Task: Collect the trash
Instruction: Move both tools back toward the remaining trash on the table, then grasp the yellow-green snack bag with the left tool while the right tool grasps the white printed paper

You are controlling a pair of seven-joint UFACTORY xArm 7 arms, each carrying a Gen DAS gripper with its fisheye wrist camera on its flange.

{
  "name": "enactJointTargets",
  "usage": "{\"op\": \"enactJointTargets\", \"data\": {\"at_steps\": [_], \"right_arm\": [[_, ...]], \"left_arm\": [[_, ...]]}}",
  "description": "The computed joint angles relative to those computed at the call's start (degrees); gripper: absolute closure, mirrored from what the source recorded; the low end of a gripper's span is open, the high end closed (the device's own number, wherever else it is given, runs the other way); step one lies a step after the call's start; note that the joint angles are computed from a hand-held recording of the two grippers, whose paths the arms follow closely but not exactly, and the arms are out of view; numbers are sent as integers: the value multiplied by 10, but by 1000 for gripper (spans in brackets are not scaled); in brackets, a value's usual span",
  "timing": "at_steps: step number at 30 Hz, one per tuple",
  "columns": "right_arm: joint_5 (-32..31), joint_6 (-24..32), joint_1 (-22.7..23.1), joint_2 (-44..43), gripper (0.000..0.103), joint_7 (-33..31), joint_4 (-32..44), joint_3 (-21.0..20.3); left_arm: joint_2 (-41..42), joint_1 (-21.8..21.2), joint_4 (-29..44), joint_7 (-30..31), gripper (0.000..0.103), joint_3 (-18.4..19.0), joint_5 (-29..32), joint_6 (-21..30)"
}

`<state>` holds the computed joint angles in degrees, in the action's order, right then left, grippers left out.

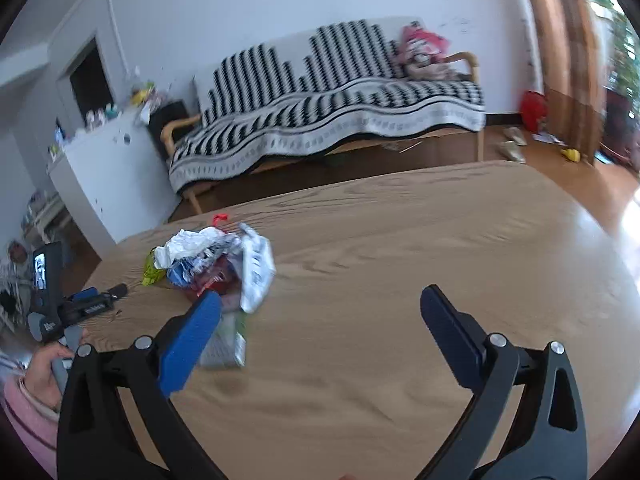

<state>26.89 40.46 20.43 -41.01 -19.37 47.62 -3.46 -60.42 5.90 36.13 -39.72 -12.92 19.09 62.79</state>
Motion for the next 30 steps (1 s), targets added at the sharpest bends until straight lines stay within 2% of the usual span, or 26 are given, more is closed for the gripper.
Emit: {"op": "enactJointTargets", "data": {"at_steps": [4, 8, 14, 17, 22, 26, 30], "right_arm": [[-7, -34, 22, 96, 6, 11, 46, 46], [-33, -60, 22, 181, 6, 35, 92, 84], [-49, -101, 26, 248, 6, 67, 125, 108], [-38, -134, 33, 255, 6, 71, 109, 108], [-55, -129, 32, 267, 6, 63, 100, 108], [-45, -129, 29, 266, 6, 48, 90, 96], [-22, -128, 30, 263, 6, 27, 86, 86]], "left_arm": [[59, 17, -10, 8, 6, 26, 18, -65], [121, 25, 2, 13, 6, 35, 19, -111], [189, 63, 34, -8, 6, 47, 43, -174], [187, 70, 27, -7, 6, 50, 54, -174], [165, 82, 2, 19, 6, 82, 53, -161], [129, 98, -19, 43, 6, 87, 56, -139], [78, 85, -36, 65, 6, 105, 19, -128]]}}
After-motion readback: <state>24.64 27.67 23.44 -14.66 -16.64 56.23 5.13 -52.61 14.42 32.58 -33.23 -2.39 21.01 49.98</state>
